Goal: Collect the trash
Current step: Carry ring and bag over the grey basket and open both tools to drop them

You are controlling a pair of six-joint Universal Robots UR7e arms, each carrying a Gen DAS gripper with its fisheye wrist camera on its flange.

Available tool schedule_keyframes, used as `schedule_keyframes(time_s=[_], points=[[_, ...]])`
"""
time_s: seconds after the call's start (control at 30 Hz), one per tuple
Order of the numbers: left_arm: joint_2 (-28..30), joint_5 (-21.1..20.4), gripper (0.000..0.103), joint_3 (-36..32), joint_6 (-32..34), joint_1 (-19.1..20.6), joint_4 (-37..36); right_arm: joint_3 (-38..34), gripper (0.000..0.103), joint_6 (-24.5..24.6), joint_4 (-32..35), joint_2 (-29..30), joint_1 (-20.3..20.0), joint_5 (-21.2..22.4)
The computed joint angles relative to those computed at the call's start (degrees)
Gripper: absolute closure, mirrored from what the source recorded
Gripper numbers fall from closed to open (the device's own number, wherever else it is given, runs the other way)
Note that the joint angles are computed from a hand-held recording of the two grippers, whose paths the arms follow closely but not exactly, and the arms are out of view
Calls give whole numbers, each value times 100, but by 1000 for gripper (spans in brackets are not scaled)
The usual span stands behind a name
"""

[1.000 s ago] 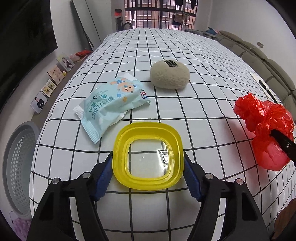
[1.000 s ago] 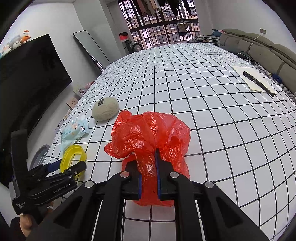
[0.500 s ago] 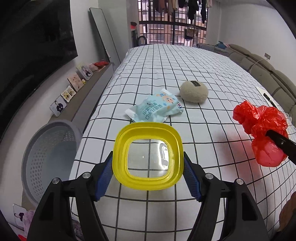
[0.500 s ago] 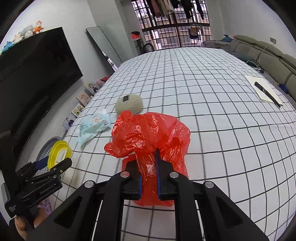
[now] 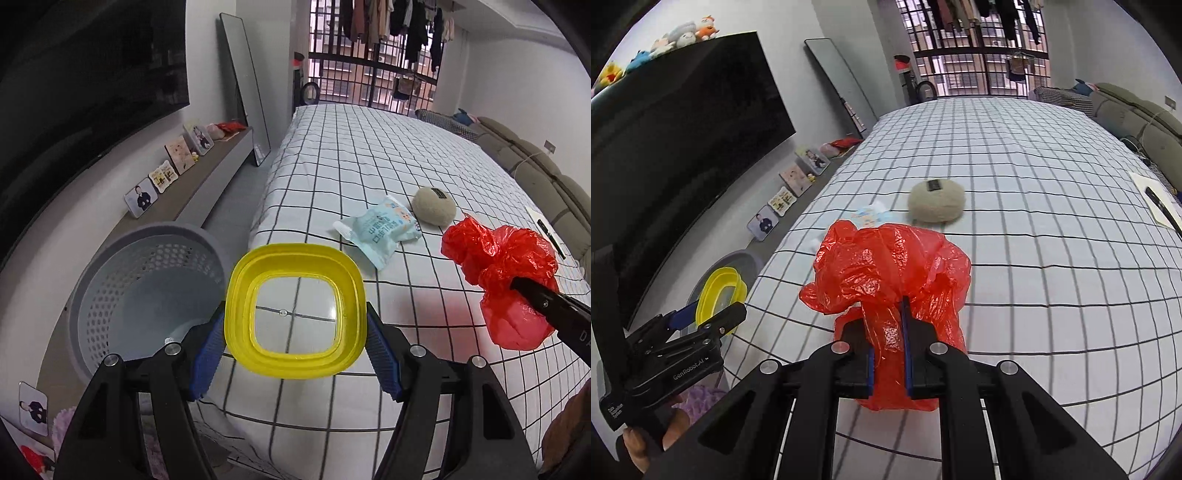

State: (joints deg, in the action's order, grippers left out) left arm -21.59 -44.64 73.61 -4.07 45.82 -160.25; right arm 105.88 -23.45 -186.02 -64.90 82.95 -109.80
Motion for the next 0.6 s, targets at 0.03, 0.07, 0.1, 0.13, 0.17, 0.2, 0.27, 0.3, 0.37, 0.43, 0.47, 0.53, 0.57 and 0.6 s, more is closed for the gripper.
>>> schedule_keyframes(time_s=[0.03, 0.07, 0.1, 0.13, 0.17, 0.2, 0.27, 0.3, 0.37, 0.43, 0.47, 0.53, 0.57, 0.6], points=[[-43, 30, 36, 54, 7, 21, -68, -54, 92, 6, 45, 66, 47, -6], [-87, 64, 36, 103, 8, 44, -121, -106, 92, 11, 89, 132, 91, -4], [-126, 95, 36, 150, 9, 58, -155, -141, 92, 8, 118, 182, 122, 1], [-168, 149, 36, 189, 24, 90, -197, -213, 92, 11, 161, 271, 182, -14], [-196, 197, 35, 212, 24, 120, -231, -278, 92, 4, 210, 340, 224, -24], [-228, 239, 35, 236, 14, 154, -259, -338, 92, -6, 274, 392, 250, -2], [-293, 287, 36, 284, -21, 222, -289, -479, 92, -1, 381, 529, 330, 5], [-323, 312, 36, 313, -36, 245, -300, -532, 92, 0, 426, 575, 351, 30], [-391, 389, 36, 357, -80, 316, -302, -680, 92, 10, 488, 738, 424, 63], [-448, 442, 36, 373, -135, 382, -277, -850, 92, 25, 605, 900, 485, 93], [-472, 460, 36, 380, -147, 413, -294, -937, 92, 24, 679, 970, 514, 111], [-522, 473, 35, 384, -162, 484, -325, -1159, 92, 9, 847, 1140, 592, 119], [-543, 479, 35, 390, -170, 503, -336, -1256, 92, -9, 905, 1216, 629, 112], [-567, 476, 36, 381, -170, 541, -347, -1368, 92, -27, 958, 1314, 677, 98]])
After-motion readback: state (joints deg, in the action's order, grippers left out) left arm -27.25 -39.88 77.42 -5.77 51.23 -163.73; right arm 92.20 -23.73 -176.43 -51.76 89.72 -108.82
